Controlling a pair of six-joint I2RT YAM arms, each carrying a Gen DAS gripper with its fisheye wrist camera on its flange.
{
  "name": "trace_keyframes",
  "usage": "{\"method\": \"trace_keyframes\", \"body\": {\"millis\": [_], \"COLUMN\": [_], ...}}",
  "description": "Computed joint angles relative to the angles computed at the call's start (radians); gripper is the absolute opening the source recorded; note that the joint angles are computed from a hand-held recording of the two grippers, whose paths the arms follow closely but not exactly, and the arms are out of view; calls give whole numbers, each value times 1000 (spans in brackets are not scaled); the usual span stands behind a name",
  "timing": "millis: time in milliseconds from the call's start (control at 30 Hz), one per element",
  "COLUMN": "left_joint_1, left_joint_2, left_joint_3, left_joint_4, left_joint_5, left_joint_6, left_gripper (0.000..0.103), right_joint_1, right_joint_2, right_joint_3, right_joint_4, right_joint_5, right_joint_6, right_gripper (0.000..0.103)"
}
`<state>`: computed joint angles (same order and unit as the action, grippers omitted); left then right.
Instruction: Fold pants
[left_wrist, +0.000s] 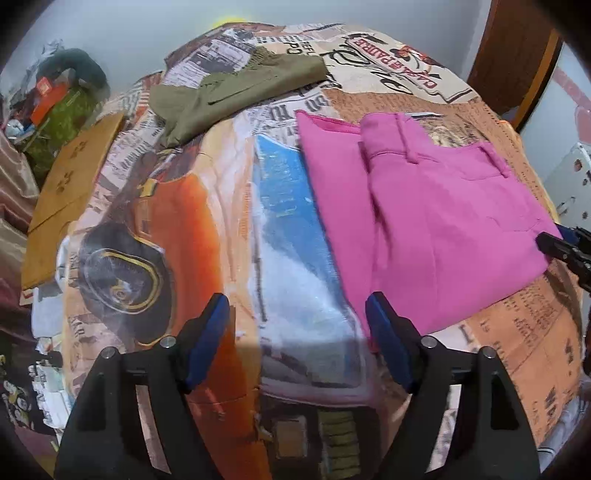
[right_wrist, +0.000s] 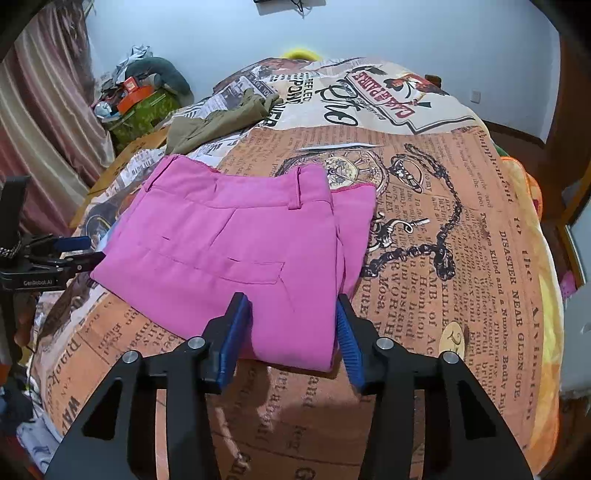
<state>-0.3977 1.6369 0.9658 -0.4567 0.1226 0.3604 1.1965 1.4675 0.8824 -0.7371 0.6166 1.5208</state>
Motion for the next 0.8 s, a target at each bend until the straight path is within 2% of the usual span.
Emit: {"method": "trace_keyframes", "body": {"millis": [167, 267, 367, 500, 633, 800], "left_joint_1": [54, 33, 16, -30, -104, -165], "left_joint_2": [49, 21, -4, 11, 123, 273], "left_joint_3": [61, 72, 105, 179, 315, 445], "left_joint_4": [-72, -70, -79, -95, -151, -192], "left_joint_5": [70, 32, 52, 100, 118, 116], "left_joint_6": [-9, -2, 8, 3, -25, -55], "left_gripper": [79, 77, 77, 77, 54, 48], "right_joint_1": [0, -8, -17, -74, -176, -296], "right_joint_2": [-19, -47, -81, -123, -120, -105], "right_joint_3": [-28, -22, -18, -15, -18, -48], "right_joint_4": [18, 7, -12, -18, 37, 141], "right_joint_5": [-17, -28, -12, 11, -16, -99], "right_joint_6": [14, 3, 0, -74, -219, -385], "right_gripper": [40, 40, 40, 40, 40, 40]}}
